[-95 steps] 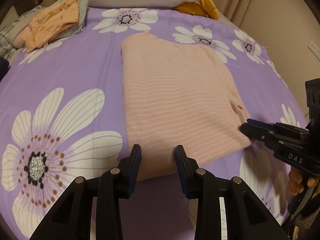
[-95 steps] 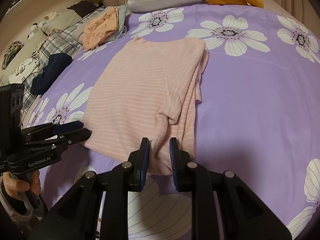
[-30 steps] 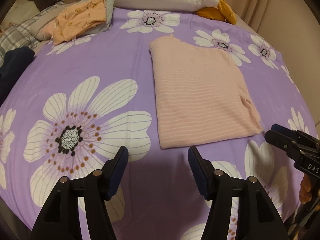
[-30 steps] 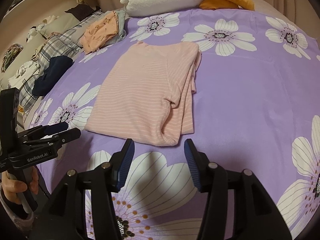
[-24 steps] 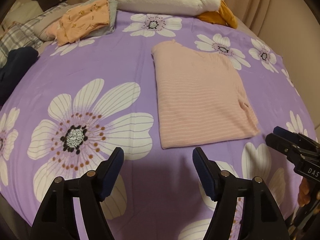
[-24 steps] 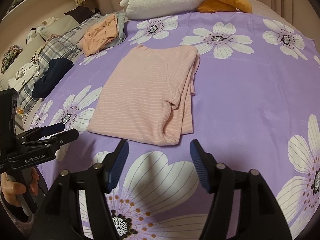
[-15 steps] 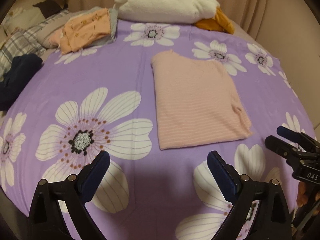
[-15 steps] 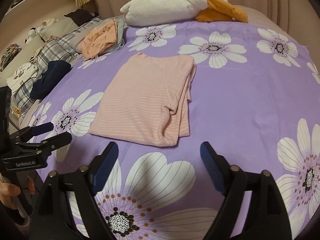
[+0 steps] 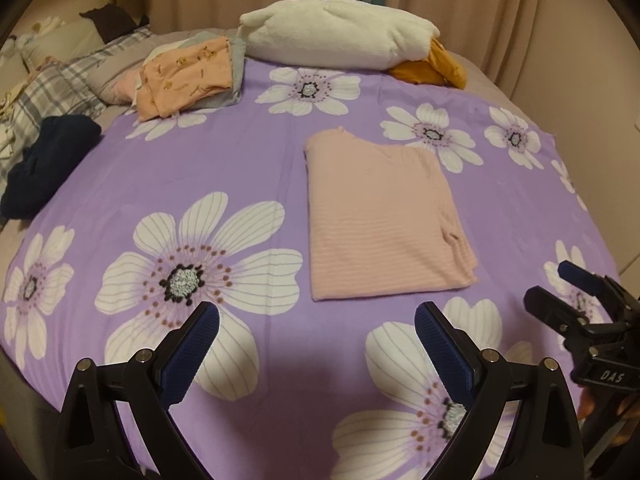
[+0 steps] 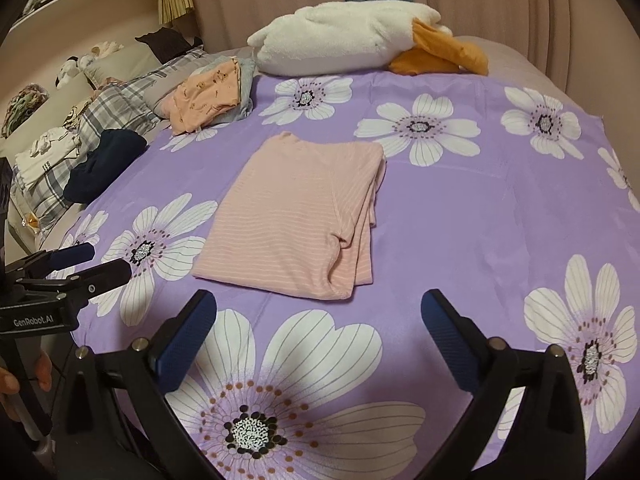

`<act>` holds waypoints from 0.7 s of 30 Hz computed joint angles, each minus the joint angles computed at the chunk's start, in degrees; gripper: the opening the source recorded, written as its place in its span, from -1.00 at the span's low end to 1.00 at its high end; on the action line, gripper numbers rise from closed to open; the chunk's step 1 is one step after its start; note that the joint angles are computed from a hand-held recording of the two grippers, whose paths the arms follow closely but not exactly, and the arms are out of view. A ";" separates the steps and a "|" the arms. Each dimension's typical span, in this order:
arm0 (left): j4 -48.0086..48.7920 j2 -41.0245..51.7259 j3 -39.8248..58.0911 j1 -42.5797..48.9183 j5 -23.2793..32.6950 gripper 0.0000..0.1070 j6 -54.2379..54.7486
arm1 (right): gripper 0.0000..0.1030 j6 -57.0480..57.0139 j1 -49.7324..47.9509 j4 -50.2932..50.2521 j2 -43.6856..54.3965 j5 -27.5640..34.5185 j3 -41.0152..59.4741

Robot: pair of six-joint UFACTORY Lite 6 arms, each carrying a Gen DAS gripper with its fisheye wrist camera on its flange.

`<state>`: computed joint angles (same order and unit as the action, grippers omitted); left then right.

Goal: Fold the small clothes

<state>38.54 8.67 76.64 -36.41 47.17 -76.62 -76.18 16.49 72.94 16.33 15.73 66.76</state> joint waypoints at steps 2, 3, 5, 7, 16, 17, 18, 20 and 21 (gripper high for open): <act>-0.84 0.81 1.62 -0.60 2.46 0.82 0.48 | 1.00 1.38 0.67 -1.37 -1.40 -0.95 -0.83; -0.17 1.37 2.53 -1.37 4.54 0.82 -0.12 | 1.00 2.13 0.90 -2.11 -1.99 -1.32 -1.25; 1.11 1.86 3.59 -2.72 7.65 0.82 -1.25 | 1.00 4.10 1.42 -3.79 -3.37 -1.80 -1.82; 1.09 0.75 2.89 -3.04 6.80 0.82 -1.71 | 1.00 5.39 1.91 -4.63 -4.42 -1.94 -2.34; 2.16 0.95 3.80 -4.27 8.89 0.82 -2.47 | 1.00 16.91 3.66 -15.18 -3.79 -3.50 -1.68; 2.20 1.07 3.96 -4.33 9.11 0.82 -2.48 | 1.00 17.46 3.73 -15.77 -3.86 -3.67 -1.66; 2.25 1.16 4.07 -4.39 9.19 0.82 -2.44 | 1.00 18.25 3.93 -16.45 -3.90 -3.83 -1.62; 2.23 1.27 4.26 -4.41 9.33 0.82 -2.32 | 1.00 18.49 3.91 -16.65 -3.89 -3.63 -1.49; 2.25 1.29 4.29 -4.40 9.33 0.82 -2.32 | 1.00 19.16 3.95 -17.29 -3.92 -3.59 -1.42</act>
<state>40.79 9.96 80.93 -40.81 56.51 -78.94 -57.03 20.44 55.65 12.41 12.14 65.33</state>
